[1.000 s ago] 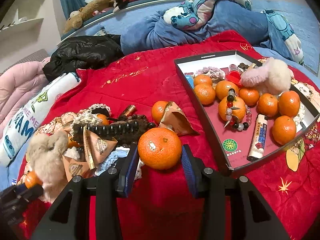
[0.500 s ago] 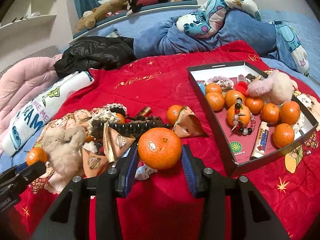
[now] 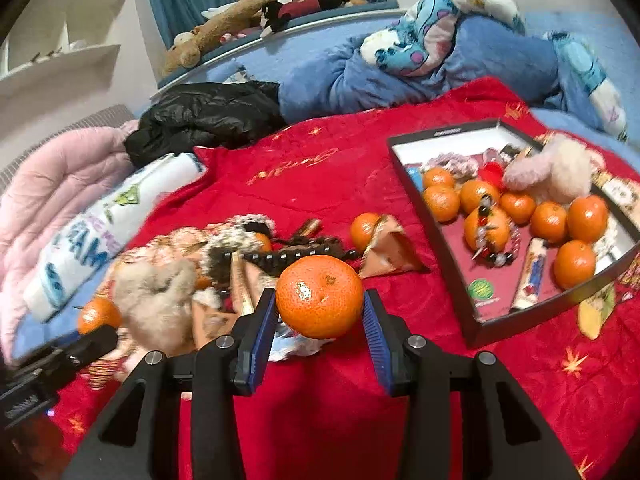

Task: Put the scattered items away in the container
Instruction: 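Lift the mandarin with the left tool while the right tool lifts its mandarin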

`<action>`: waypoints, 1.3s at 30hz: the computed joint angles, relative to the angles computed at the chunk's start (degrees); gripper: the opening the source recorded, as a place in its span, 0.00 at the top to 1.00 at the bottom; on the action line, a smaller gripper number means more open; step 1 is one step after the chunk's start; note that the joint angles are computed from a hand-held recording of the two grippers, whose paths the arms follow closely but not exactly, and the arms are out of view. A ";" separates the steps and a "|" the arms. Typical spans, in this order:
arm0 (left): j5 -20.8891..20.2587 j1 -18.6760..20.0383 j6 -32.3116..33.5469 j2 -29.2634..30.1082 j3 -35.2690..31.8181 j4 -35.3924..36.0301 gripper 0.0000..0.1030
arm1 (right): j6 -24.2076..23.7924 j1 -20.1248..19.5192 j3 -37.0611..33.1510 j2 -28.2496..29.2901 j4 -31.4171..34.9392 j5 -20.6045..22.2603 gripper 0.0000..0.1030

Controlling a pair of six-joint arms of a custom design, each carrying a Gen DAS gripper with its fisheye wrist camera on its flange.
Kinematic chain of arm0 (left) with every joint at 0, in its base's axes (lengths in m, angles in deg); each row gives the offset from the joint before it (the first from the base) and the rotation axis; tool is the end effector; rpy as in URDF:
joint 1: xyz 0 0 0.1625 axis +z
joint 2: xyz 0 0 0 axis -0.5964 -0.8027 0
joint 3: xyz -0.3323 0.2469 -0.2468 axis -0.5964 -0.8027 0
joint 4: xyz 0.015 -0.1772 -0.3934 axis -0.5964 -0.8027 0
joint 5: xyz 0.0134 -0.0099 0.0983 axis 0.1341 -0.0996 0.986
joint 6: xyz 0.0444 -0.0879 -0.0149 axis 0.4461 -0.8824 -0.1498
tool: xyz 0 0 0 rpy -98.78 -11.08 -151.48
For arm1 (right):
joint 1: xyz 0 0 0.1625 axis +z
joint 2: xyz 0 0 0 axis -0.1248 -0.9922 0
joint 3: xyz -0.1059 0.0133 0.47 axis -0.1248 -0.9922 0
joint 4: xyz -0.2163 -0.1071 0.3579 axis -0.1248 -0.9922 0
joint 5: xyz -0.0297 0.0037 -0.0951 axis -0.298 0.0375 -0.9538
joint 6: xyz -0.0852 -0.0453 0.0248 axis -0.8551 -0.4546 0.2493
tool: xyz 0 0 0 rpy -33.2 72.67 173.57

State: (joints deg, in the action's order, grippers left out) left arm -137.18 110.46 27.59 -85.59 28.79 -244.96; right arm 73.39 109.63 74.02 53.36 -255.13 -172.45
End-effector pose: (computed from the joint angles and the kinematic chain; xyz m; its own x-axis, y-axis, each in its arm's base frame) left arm -0.0341 -0.6987 0.2366 -0.8368 0.3344 -0.4336 0.5388 0.6442 -0.5429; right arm 0.2452 -0.6968 0.0112 -0.8805 -0.0006 0.4740 -0.3864 0.5802 -0.7170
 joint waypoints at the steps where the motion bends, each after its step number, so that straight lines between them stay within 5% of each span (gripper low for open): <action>1: 0.23 -0.21 0.08 0.05 0.25 -0.30 0.61 | -0.70 0.18 0.18 -0.02 -0.49 -0.10 0.60; 15: 4.44 -3.61 1.66 1.41 2.78 -5.97 0.61 | 1.80 -0.77 4.51 -2.63 -4.44 3.70 0.57; 20: 8.17 -4.50 1.00 2.29 2.30 -5.02 0.61 | -0.37 -0.40 3.99 -2.23 -4.20 2.14 0.58; 34: 6.22 -6.30 1.21 2.56 3.55 -5.90 0.61 | -2.87 -0.47 5.43 -3.17 -8.31 0.87 0.58; 39: 3.86 -7.00 -0.37 3.75 3.84 -5.15 0.61 | 1.53 -3.49 11.41 -7.45 -10.30 8.74 0.58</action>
State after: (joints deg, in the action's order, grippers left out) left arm -133.32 103.45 27.22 -81.85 32.63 -250.11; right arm 74.92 106.14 85.42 45.90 -265.43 -163.70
